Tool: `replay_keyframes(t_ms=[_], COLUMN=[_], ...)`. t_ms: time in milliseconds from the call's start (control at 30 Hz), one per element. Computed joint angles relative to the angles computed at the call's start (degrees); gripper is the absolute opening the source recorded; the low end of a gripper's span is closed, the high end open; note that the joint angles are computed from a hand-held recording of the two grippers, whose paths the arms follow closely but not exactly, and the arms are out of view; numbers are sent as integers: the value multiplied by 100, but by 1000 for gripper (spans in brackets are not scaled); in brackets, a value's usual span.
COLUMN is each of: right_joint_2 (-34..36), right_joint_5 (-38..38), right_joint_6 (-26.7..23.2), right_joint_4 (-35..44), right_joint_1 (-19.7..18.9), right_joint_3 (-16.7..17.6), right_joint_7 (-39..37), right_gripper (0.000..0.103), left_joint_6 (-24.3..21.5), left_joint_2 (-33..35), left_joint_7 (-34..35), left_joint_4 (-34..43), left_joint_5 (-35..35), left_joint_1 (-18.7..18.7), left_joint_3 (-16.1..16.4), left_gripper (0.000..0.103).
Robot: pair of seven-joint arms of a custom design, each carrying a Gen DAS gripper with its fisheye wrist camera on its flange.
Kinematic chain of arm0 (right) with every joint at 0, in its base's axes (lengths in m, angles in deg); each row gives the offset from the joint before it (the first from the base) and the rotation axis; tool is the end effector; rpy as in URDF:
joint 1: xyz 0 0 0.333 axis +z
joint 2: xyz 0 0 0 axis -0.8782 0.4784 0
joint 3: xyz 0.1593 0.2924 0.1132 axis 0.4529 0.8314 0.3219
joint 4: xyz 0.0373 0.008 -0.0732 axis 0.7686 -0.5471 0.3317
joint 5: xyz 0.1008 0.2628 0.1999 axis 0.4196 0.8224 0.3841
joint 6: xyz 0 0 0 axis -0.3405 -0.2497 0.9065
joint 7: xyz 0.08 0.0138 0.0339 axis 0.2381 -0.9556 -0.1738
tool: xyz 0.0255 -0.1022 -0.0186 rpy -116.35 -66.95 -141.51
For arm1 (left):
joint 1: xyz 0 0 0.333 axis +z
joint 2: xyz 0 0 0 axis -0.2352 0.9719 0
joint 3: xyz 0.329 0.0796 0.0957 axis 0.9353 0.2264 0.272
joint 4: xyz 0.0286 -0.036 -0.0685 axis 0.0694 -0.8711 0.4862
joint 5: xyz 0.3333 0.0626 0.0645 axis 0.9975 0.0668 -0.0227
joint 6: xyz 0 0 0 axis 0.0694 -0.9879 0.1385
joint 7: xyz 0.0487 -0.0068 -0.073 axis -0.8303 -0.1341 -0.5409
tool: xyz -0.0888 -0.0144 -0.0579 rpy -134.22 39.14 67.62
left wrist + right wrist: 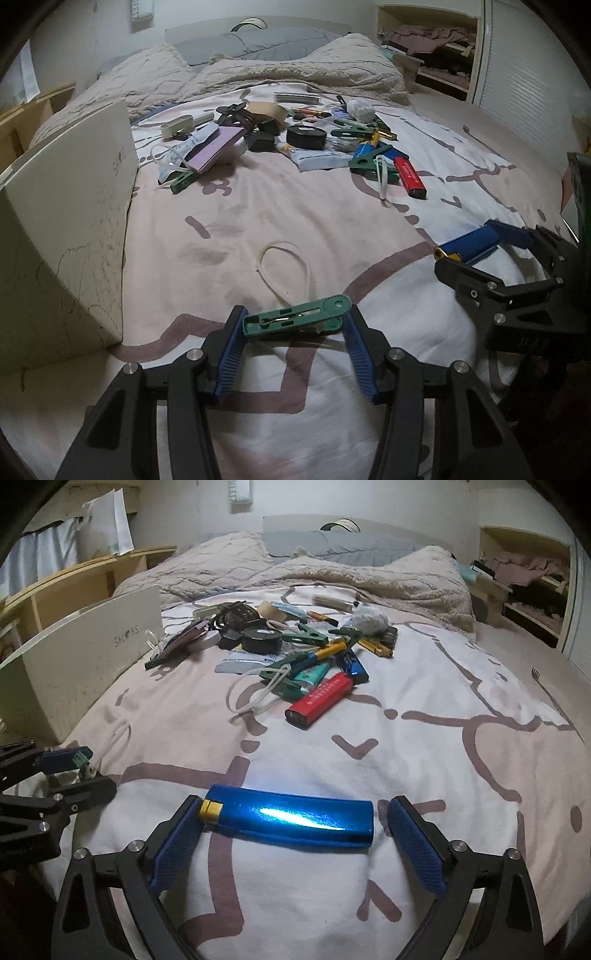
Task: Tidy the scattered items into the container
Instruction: 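Lift the blue lighter and green clothespin off the bed with both grippers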
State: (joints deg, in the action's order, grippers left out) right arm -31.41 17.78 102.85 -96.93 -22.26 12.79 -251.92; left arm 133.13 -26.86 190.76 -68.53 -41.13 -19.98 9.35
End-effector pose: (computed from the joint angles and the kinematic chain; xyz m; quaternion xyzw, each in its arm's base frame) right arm 0.5796 0.3845 0.2957 -0.5092 0.7690 -0.3165 0.2218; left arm 0.6945 -0.2507 0.3032 -0.3388 0.8780 -0.3154 0.1220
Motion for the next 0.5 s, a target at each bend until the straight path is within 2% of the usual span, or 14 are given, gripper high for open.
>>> replay_keyframes(t_ms=[100,500], right_joint_2=[49,74], right_joint_5=[-38,-226], right_joint_6=[-110,-93], right_joint_4=[77,64], right_joint_1=[60,108], right_joint_3=[-10,-49], right_joint_7=[-106,145], right_gripper=[94,92], left_joint_6=[147,379], left_joint_2=[-3,-75], left_joint_7=[-387,-1178], left_joint_4=[2,-210], left_joint_5=[-39,-76], left_joint_1=[-189,-191], left_joint_3=[237,243], left_gripper=[66,69])
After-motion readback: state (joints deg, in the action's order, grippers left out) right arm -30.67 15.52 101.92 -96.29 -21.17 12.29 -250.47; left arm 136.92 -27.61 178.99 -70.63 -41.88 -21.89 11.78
